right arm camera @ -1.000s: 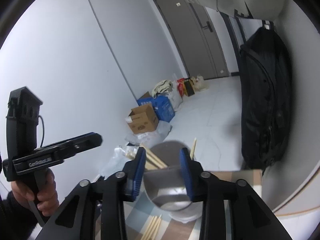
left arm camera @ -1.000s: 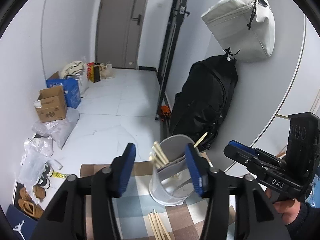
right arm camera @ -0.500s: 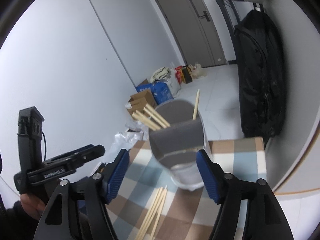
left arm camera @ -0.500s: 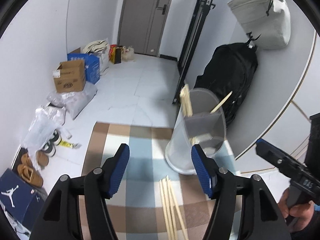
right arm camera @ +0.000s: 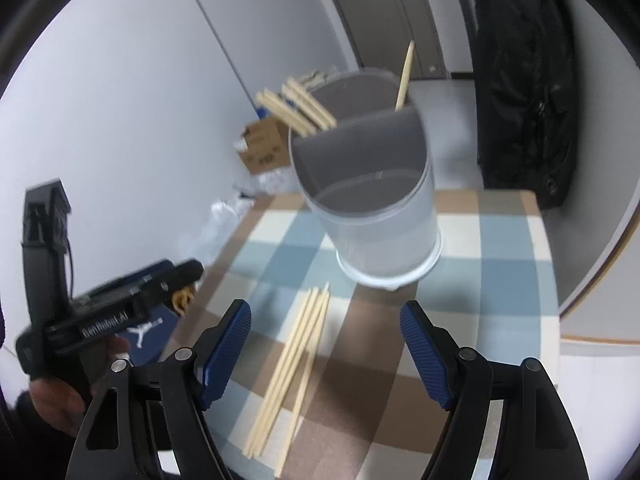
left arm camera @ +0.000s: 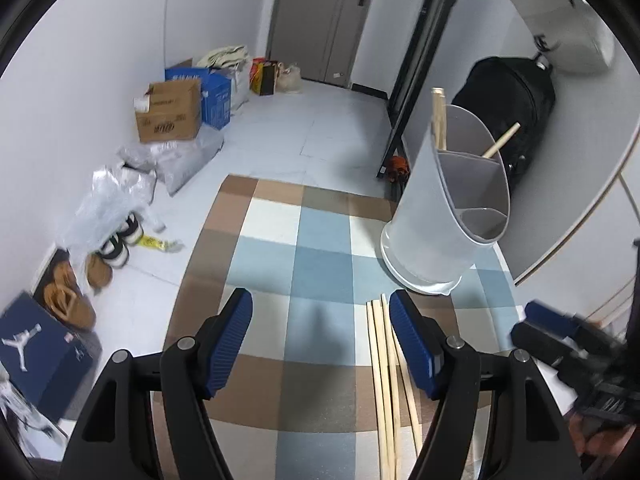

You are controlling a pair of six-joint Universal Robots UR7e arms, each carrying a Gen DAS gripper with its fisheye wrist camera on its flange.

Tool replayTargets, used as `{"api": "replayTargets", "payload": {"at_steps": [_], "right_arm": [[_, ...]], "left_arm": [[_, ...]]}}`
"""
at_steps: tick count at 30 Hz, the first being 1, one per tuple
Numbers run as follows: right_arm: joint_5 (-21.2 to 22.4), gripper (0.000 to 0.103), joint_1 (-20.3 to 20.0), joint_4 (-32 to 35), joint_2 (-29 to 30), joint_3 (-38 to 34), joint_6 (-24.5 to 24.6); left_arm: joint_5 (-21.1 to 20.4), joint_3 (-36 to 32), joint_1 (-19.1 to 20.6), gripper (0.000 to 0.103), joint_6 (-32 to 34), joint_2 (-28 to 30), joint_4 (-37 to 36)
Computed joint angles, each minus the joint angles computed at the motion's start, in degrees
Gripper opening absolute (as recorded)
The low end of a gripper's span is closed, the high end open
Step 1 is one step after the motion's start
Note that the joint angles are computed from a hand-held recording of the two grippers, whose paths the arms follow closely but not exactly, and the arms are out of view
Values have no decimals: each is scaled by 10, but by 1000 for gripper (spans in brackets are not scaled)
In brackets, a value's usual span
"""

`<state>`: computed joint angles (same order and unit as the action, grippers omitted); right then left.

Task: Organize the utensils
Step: 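Pull both open grippers back from the white holder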

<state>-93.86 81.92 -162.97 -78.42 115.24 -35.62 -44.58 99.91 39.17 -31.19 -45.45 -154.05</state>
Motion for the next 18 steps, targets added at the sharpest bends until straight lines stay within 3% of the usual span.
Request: {"api": "replayTargets", "payload": {"at_steps": [3, 5, 8, 18], "right_arm": [[-23, 77, 4, 8, 13, -2, -8], [-42, 77, 9, 12, 24, -4, -12], [-65, 76, 13, 14, 40, -7, -11], [-135, 54, 26, 28, 90, -30, -1]], "left_arm": [[1, 8, 0, 68, 1, -5, -15], [3, 13, -1, 77, 4, -7, -23], [9, 19, -1, 77, 6, -10, -28], [20, 28, 4, 78, 2, -20, -36]]}}
